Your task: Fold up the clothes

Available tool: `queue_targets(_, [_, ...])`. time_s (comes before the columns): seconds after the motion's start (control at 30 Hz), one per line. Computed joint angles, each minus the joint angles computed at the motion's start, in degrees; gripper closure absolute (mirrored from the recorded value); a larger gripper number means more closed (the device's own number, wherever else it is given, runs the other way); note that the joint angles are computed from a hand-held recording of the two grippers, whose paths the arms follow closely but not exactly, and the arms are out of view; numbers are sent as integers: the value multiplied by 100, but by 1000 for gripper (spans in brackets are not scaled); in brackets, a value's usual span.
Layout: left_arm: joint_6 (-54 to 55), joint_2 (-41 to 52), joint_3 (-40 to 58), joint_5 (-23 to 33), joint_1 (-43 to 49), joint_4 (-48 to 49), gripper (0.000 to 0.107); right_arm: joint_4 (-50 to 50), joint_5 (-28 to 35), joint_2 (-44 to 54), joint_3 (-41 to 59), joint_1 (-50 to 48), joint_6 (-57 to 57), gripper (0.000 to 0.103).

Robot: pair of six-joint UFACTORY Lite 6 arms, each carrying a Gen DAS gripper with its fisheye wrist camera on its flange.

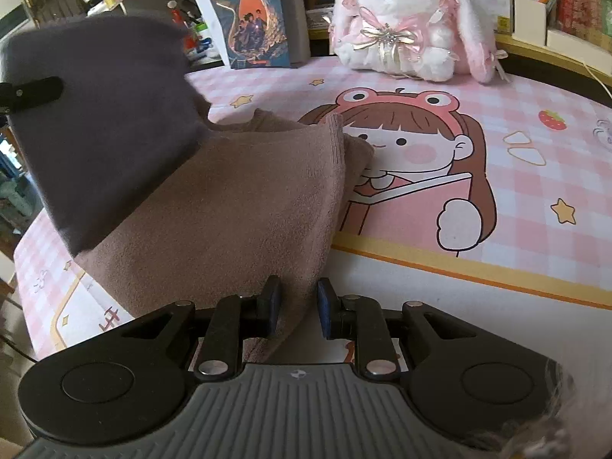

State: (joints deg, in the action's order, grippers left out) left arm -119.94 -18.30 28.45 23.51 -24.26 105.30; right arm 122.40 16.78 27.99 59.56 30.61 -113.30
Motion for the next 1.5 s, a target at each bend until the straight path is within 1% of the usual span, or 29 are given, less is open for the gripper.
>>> queue_targets(0.07, [750, 844, 271, 421, -901, -561, 88, -265, 152, 31, -4, -100, 168, 84])
queue_targets(0.1, [1281, 1302, 480, 336, -1146, -950, 80, -428, 227, 53, 8, -155, 283, 84])
queue_targets(0.13, [1814, 1789, 726, 223, -1352, -1321, 79, -613, 294, 65, 22, -208, 420, 84])
queue_targets(0.17, [2107, 2094, 849, 350, -1547, -1521, 72, -820, 374, 80, 42, -271, 577, 84])
queue_targets(0.2, [2316, 2429, 987, 508, -1755, -1666, 68, -1022, 458, 99, 64, -338, 728, 84])
queue_targets(0.27, [2582, 2806, 1180, 761, -2032, -1894, 68, -1464, 644, 109, 92, -492, 1076, 83])
queue_targets(0.3, [2633, 2705, 1169, 724, -2012, -2010, 67, -1670, 741, 115, 107, -571, 1235, 81])
queue_targets(0.33, [2626, 2460, 1086, 574, -1931, -2091, 67, -1858, 810, 93, 106, -652, 1404, 76])
queue_targets(0.4, [2577, 1853, 858, 296, -1791, -2257, 67, -2098, 945, -54, 27, -854, 1644, 70])
queue_targets(0.47, [2457, 1077, 505, 44, -1577, -2273, 67, -2185, 1137, -266, -118, -1087, 1728, 68])
queue_targets(0.53, [2237, 181, 99, -218, -1309, -2293, 67, -2266, 1433, -464, -253, -1358, 1855, 56])
queue_targets(0.57, [2113, -271, -101, -352, -1140, -2307, 67, -2397, 1702, -510, -252, -1532, 2052, 53])
queue_targets(0.63, [2048, -1157, -455, -622, -706, -2495, 67, -2681, 2270, -482, -156, -1826, 2490, 32])
queue_targets(0.67, [1896, -1578, -635, -781, -404, -2522, 67, -2824, 2572, -384, -38, -1911, 2758, 28])
queue_targets(0.73, [1432, -1854, -769, -1001, 67, -2289, 67, -3041, 3187, -139, 237, -2043, 3266, 20])
queue_targets(0.8, [1341, -1491, -697, -961, 284, -2025, 67, -3118, 3518, 138, 477, -1953, 3659, 17])
queue_targets(0.87, [897, -987, -607, -951, 455, -1489, 67, -3226, 3457, 335, 706, -1720, 4055, 17])
queue_targets(0.97, [-252, -51, -477, -1064, 623, -317, 68, -3324, 2930, 564, 1077, -1257, 4517, 21])
queue_targets(1.0, [-461, 142, -481, -1060, 591, -152, 68, -3340, 2728, 636, 1198, -1102, 4637, 34])
queue_targets(1.03, [-676, 342, -478, -1056, 560, 19, 68, -3186, 2456, 629, 1200, -942, 4518, 69])
queue_targets(1.07, [-802, 363, -546, -1043, 517, 97, 68, -2910, 2093, 518, 1100, -749, 4158, 84])
queue_targets(1.13, [-1070, 344, -643, -1130, 559, 350, 68, -2284, 1550, -95, 600, -441, 2959, 87])
queue_targets(1.2, [-1423, 265, -699, -1334, 736, 779, 68, -1934, 1679, -865, -47, -300, 1760, 88])
queue_targets(1.27, [-1496, 433, -631, -1349, 746, 953, 68, -1392, 1433, -893, -327, -213, 1270, 88])
queue_targets(1.33, [-1348, 410, -648, -1340, 700, 849, 67, -1527, 1137, -499, -164, -258, 1740, 88])
queue_targets(1.37, [-1255, 395, -656, -1336, 676, 778, 67, -1860, 1241, -132, 94, -415, 2335, 86])
queue_targets(1.4, [-1163, 381, -664, -1332, 652, 708, 67, -2009, 1545, 196, 271, -628, 2692, 85])
queue_targets(1.47, [-1068, 360, -673, -1344, 639, 653, 67, -2286, 1818, 291, 369, -796, 3008, 81])
queue_targets(1.5, [-1100, 357, -676, -1360, 654, 707, 67, -2311, 1829, 248, 357, -808, 2995, 76])
